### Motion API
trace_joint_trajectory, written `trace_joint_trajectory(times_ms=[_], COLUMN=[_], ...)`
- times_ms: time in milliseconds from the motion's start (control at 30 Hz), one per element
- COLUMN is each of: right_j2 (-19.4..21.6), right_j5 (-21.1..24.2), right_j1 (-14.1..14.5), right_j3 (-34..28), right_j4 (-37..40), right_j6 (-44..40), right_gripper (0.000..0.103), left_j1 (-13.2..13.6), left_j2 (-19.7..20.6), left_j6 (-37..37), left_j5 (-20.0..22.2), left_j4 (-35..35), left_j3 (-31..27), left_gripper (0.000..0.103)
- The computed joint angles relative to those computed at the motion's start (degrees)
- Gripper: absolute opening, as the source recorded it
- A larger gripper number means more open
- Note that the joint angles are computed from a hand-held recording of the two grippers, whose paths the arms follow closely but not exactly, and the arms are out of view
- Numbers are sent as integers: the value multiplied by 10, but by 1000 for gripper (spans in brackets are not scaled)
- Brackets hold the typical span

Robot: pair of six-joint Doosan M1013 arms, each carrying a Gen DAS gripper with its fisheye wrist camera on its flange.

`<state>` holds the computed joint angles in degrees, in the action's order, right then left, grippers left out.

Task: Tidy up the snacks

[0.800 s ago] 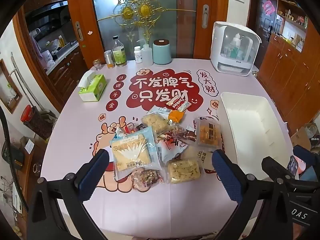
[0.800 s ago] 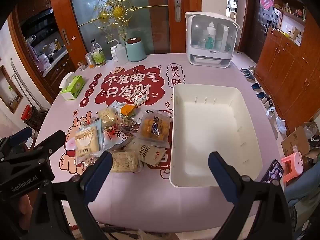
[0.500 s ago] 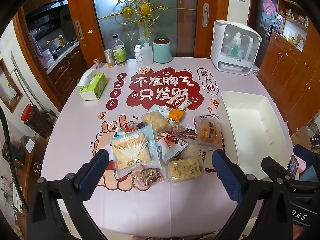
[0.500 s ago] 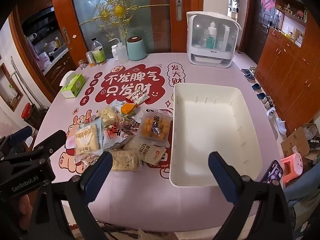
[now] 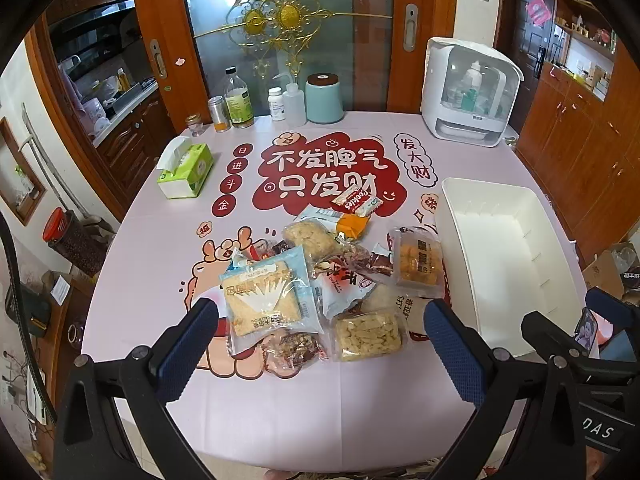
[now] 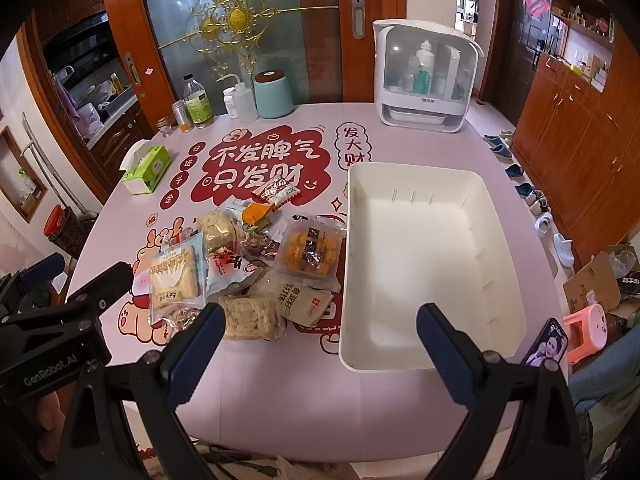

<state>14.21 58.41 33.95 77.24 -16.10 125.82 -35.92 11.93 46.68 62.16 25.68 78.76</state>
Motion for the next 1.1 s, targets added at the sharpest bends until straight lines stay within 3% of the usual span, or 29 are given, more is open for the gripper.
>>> trace_joint_trajectory(times_ms=[167, 1100], right_j2=[0, 1], right_j5=[1, -3], right_j1=[-1, -1], right_j3=[-2, 4], right_j4=[0, 5], right_j6=[-2, -2], right_gripper=[97, 97], left_j1=[-3, -6], left_j2=[-6, -8], left_j6=[-10, -11], left_j5=[-13, -10], left_j4=[4, 4], left_j3=[22, 26], left_gripper=[102, 102])
